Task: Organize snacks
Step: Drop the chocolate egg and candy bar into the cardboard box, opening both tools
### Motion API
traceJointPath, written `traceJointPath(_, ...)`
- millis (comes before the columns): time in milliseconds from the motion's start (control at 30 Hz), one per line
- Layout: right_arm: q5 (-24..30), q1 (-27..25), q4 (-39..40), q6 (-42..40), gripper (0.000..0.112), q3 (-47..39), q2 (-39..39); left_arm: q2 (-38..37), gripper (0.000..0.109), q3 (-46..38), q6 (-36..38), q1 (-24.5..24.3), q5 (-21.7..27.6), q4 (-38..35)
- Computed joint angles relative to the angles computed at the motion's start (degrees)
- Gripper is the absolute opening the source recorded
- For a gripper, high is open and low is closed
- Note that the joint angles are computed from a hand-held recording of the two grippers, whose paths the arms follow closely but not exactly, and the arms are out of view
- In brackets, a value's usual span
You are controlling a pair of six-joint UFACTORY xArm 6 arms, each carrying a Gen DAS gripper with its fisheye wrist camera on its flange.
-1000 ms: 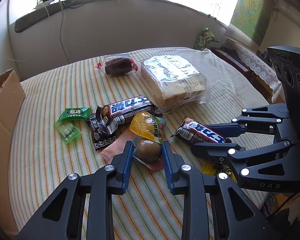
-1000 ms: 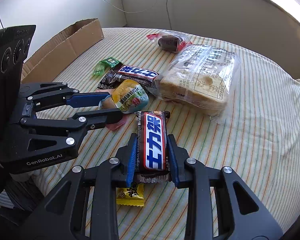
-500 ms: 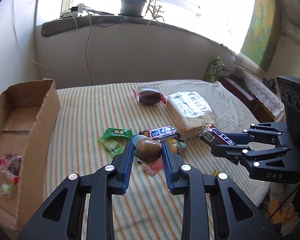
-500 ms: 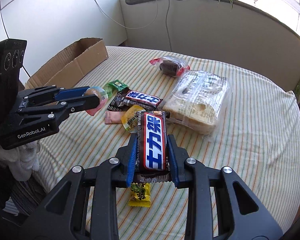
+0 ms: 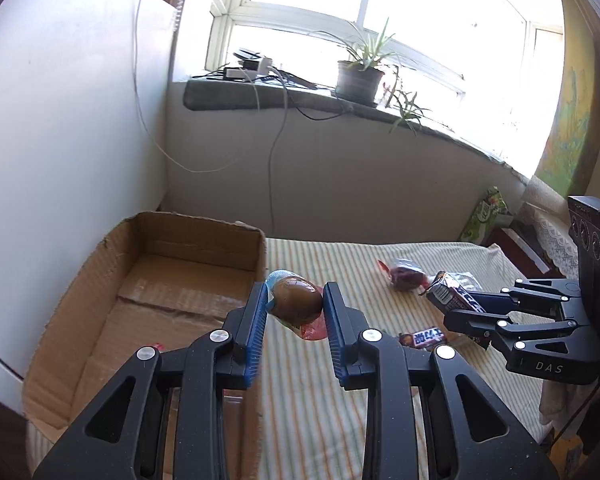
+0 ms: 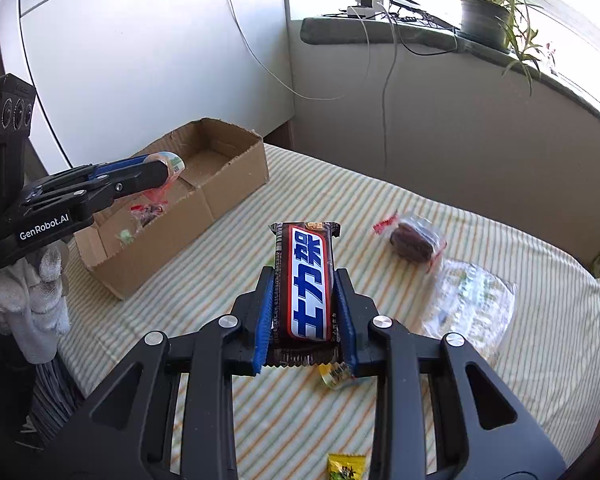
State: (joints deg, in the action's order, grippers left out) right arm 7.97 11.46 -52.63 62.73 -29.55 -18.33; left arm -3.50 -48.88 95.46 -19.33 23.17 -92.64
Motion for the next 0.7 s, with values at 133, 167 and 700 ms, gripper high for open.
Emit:
traceJointPath(133,-0.05,1.27,-1.75,0.46,0.03,-7.25,7.1,1.5,0.027,-1.58,-0.64,1.69,-1.09,-0.52)
traceJointPath(167,-0.13,1.46,-2.26,0.66,0.03,-9.33,9.28,1.83,0.027,-1.84,-0.93,2.24,-1.23,-0.37)
traceJointPath(700,-0.67,5.71,9.59,-11.69,0.03,-27.75,28.77,5.05,0.027,-3.56,0.43,5.43,-5.54,-2.61)
